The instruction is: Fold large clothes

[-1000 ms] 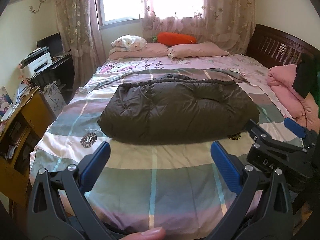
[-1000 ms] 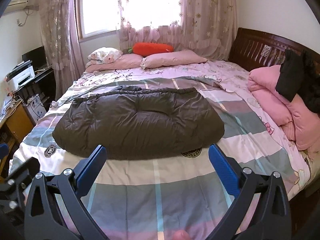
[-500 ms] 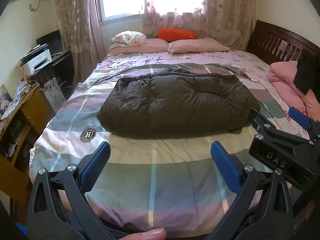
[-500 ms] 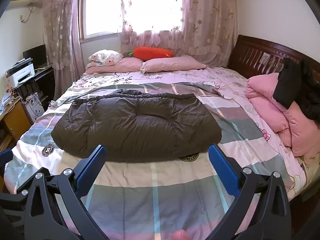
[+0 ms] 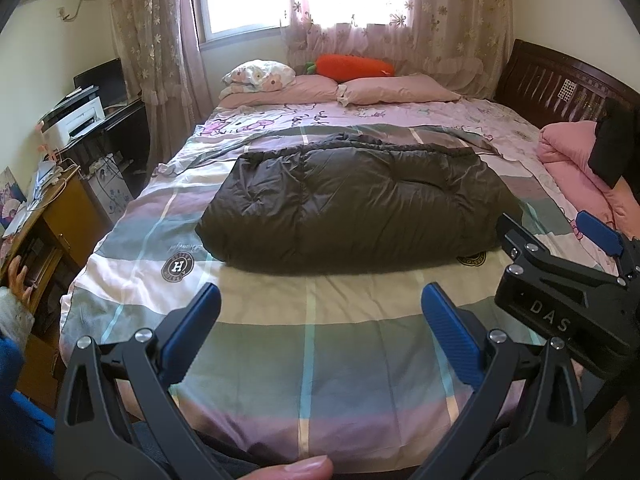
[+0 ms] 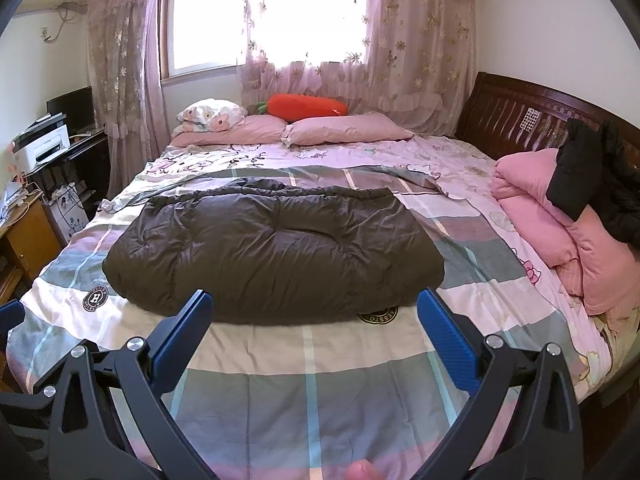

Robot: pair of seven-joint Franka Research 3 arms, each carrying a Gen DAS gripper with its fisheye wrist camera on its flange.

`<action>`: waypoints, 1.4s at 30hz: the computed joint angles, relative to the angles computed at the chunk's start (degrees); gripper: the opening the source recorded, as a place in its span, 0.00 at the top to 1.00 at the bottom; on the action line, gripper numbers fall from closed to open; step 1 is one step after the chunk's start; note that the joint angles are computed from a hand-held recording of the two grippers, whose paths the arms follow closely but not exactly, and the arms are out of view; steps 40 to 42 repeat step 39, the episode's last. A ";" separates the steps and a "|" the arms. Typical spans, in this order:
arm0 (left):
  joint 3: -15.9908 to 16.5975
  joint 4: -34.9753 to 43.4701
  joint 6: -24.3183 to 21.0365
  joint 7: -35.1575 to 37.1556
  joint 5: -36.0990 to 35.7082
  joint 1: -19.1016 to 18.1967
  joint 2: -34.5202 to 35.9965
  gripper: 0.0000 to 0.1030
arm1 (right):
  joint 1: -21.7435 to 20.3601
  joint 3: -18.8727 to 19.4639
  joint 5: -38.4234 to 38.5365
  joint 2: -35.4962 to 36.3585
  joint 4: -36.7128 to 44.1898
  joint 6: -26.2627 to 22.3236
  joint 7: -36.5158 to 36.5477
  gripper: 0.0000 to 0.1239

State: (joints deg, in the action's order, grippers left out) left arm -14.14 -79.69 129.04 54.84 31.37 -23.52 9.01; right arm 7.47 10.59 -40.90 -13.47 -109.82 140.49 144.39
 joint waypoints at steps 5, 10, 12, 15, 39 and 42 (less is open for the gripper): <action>0.01 -0.16 0.07 -0.06 -0.04 -0.03 0.02 0.02 | 0.06 -0.08 0.30 0.03 0.02 -0.01 -0.23 0.18; -0.04 -0.45 0.21 0.03 -0.31 0.03 -0.01 0.02 | 0.06 -0.09 0.54 0.12 -0.13 -0.06 -0.36 0.18; -0.08 -0.64 0.39 0.15 -0.59 0.08 -0.04 0.02 | 0.06 -0.33 0.69 0.05 -0.30 0.26 -0.62 0.18; -0.14 -0.73 0.62 0.59 -1.18 0.19 0.02 0.02 | 0.02 -0.31 1.06 0.06 -0.33 0.20 -0.83 0.18; 1.15 9.14 -8.27 5.66 -8.35 -1.20 9.32 0.02 | 0.93 -1.27 2.54 2.70 1.61 -4.08 -0.65 0.18; 1.15 9.14 -8.27 5.66 -8.35 -1.20 9.32 0.02 | 0.93 -1.27 2.54 2.70 1.61 -4.08 -0.65 0.18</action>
